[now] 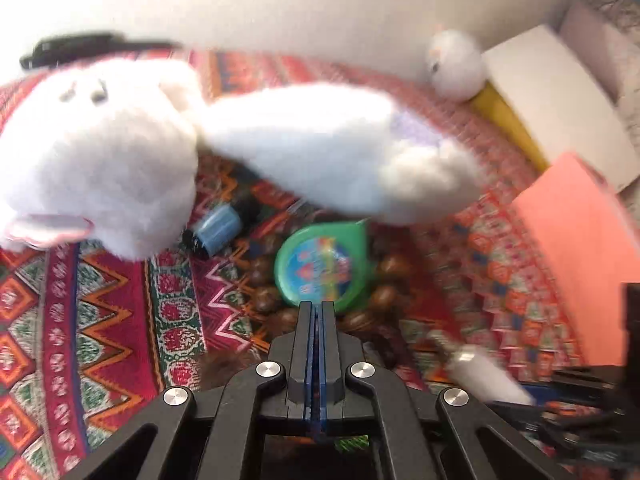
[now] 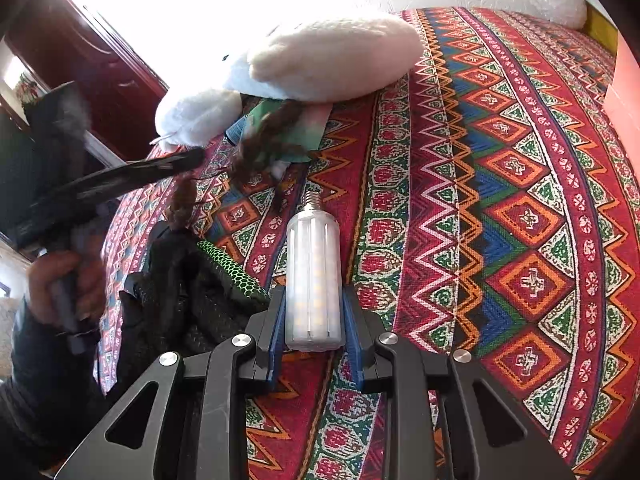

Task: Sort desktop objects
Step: 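Grasp the white corn bulb with the right tool while the left grasps the wooden bead bracelet, then carry the corn bulb and bead bracelet toward the salmon box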

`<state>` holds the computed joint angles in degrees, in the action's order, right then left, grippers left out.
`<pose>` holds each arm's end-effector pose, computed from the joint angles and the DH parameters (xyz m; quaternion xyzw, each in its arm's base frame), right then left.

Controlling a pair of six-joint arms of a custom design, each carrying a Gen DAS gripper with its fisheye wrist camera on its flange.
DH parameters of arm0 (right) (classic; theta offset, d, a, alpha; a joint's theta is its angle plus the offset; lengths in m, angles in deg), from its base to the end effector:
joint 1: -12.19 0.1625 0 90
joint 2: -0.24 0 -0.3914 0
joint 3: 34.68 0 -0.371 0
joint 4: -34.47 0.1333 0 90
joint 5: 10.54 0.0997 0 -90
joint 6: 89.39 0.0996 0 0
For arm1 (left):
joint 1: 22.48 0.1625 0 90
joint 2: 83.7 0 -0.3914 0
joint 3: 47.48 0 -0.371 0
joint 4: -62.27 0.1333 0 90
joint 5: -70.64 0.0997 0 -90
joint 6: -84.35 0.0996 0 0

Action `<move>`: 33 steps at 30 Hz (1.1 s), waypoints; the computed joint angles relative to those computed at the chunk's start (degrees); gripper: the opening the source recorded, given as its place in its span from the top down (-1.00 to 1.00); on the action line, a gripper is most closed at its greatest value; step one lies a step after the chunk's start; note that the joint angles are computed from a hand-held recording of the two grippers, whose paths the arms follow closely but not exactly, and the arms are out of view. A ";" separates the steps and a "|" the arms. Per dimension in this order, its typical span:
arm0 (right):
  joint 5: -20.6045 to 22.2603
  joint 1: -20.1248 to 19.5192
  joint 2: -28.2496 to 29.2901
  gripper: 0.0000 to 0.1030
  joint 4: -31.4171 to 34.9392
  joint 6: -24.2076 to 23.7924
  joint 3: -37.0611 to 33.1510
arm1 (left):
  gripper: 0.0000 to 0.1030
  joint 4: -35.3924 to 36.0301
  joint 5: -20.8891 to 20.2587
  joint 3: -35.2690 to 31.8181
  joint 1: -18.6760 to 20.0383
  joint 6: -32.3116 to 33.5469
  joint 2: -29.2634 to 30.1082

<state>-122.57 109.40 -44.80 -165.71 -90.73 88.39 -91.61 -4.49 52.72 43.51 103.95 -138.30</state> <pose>0.1563 -0.4712 0.0514 0.0176 -0.9445 0.2808 0.1694 -0.1036 -0.6229 0.1563 0.3446 0.9166 -0.1623 0.1216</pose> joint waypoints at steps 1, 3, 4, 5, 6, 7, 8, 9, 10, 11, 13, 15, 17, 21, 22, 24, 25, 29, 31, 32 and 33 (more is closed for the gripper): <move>0.19 -0.05 -0.17 0.46 0.22 0.04 -0.01 | 1.00 -0.29 1.01 0.61 -0.47 0.99 -0.38; 0.44 0.03 -0.30 0.46 0.75 0.30 -0.17 | 0.98 1.79 3.86 0.09 -1.10 3.35 0.39; 0.60 0.07 -0.40 0.46 0.91 0.44 -0.10 | 0.90 1.15 5.78 0.20 -1.54 4.41 1.23; 0.68 0.09 -0.32 0.46 1.09 0.43 -0.17 | 0.51 0.03 6.97 0.54 -1.95 5.59 1.97; 0.75 0.10 -0.24 0.46 1.27 0.41 -0.25 | 0.03 -0.48 6.56 0.60 -2.07 6.20 2.43; 0.83 0.12 -0.15 0.46 1.45 0.40 -0.32 | -0.20 -0.64 5.68 0.49 -1.96 6.32 2.74; 0.95 0.10 -0.08 0.46 1.62 0.40 -0.40 | -0.41 -0.99 4.92 0.49 -1.92 6.47 3.21; 1.55 -0.28 -0.17 0.46 1.71 0.45 -0.45 | -0.42 -1.34 4.21 0.32 -2.13 6.75 4.09; 2.15 -0.67 -0.27 0.46 1.81 0.49 -0.50 | -0.42 -1.82 4.24 0.11 -2.51 7.14 5.12; 2.80 -1.08 -0.40 0.46 1.91 0.55 -0.52 | -0.43 -2.74 5.89 -0.14 -3.22 7.70 6.71; 4.92 -2.28 -1.33 0.46 2.13 0.95 0.08 | -0.57 -5.43 9.97 -0.34 -4.50 8.97 9.88; 6.87 -3.36 -2.10 0.46 2.39 1.37 0.53 | -0.63 -11.31 14.28 -0.74 -5.45 11.39 13.21; 6.93 -3.49 -2.28 0.46 2.57 1.03 0.57 | 0.05 -10.26 12.46 -2.70 -4.66 8.57 13.56; 6.24 -3.23 -2.44 0.46 2.93 -0.02 0.42 | 0.31 -7.40 2.27 -2.22 -2.47 1.67 7.62; 5.90 -3.10 -2.48 0.46 3.18 -0.40 0.28 | 0.32 -7.32 0.01 -1.52 -2.07 0.59 5.85; 5.76 -3.06 -2.67 0.46 3.53 -0.58 0.14 | 0.36 -6.37 -4.80 0.37 -1.38 -0.83 2.01; 5.69 -3.05 -2.76 0.46 3.70 -0.68 0.07 | 0.37 -6.66 -5.39 1.77 -1.61 -0.54 0.37; 5.25 -2.34 -1.57 0.46 2.66 0.53 -0.57 | 0.48 -7.39 -5.07 6.63 -3.25 -0.05 -5.11; 5.03 -2.27 -1.58 0.46 1.08 0.91 0.22 | 0.48 -7.33 -5.53 8.30 -3.33 -0.65 -7.12; 4.80 -2.12 -1.65 0.46 0.49 1.10 0.45 | 0.48 -7.66 -5.54 9.50 -3.39 -0.85 -8.27; 4.64 -1.90 -1.68 0.46 -0.20 1.04 0.65 | 0.48 -7.76 -5.48 10.49 -3.50 -1.25 -9.33</move>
<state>-117.92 107.50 -46.48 -165.91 -89.69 89.04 -99.37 -9.96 63.20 40.00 102.70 -147.63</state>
